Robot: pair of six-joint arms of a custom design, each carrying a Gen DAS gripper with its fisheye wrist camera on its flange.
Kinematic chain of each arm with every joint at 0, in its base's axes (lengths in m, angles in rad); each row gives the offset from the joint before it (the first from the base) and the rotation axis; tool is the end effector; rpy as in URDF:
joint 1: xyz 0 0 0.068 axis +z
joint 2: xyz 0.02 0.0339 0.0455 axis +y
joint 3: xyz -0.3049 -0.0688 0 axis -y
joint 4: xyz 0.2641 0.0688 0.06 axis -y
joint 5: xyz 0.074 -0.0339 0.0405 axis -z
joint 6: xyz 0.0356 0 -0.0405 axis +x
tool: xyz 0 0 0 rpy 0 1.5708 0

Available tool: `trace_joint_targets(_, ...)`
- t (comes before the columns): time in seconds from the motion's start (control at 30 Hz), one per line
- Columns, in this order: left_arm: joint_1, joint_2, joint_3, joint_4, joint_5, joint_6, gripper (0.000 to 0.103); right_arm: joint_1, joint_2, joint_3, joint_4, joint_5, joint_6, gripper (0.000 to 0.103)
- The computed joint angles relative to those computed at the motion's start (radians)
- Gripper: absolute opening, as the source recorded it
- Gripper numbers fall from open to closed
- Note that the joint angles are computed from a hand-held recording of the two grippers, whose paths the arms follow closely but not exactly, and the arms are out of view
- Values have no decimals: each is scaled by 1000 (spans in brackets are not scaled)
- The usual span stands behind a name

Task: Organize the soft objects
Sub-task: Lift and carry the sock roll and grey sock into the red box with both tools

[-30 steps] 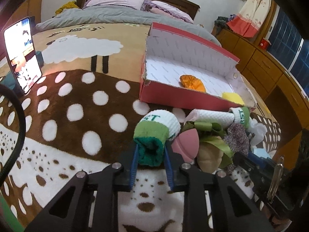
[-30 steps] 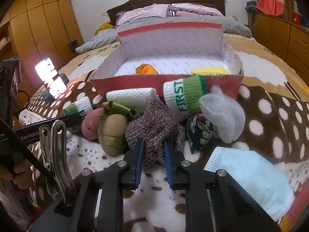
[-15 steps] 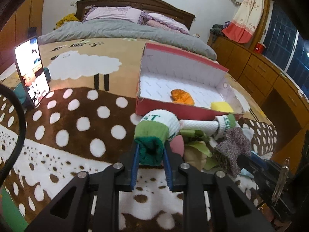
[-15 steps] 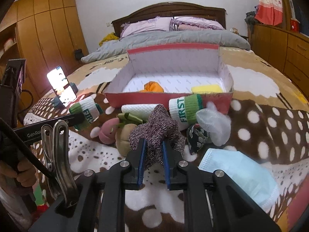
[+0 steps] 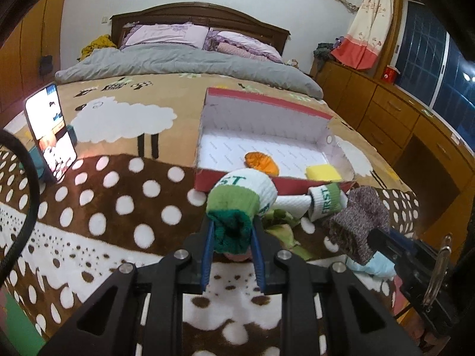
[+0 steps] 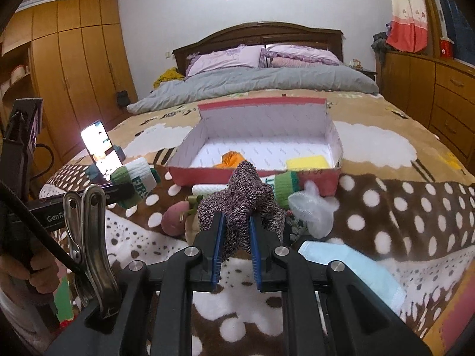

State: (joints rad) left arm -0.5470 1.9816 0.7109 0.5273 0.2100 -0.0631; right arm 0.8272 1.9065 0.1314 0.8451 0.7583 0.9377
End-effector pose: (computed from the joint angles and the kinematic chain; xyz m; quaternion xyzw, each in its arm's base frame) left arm 0.3013 -0.1922 0.0848 0.2591 0.8740 -0.2116 0.3525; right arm 0.1435 0.1198 0.0506 0.1651 0.8739 0.0028 0.4572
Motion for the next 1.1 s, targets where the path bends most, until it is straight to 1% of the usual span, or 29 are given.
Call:
trace_joint_targets(0.17,-25,-18,26,-20,-21,6,24,-17,-62,-10,-42,22,-22,17)
trace_joint_targets(0.33,-46,-18,70,-45,-39,12,24,-86,-129,-20,-43,5,-99,17)
trace_joint_targets(0.63,-73,26,186,-111,-63,10,24,-219,-183,-8,-22,-68,-227,17)
trace_joint_targets(0.83,-83,65,264,-158,-74,8,24,-293,-175,26,-4,-120,-299,18)
trace_joint_targets(1.1,-99,152,378,-203,-102,20,24,-400,-91,87,53,-212,-372,18)
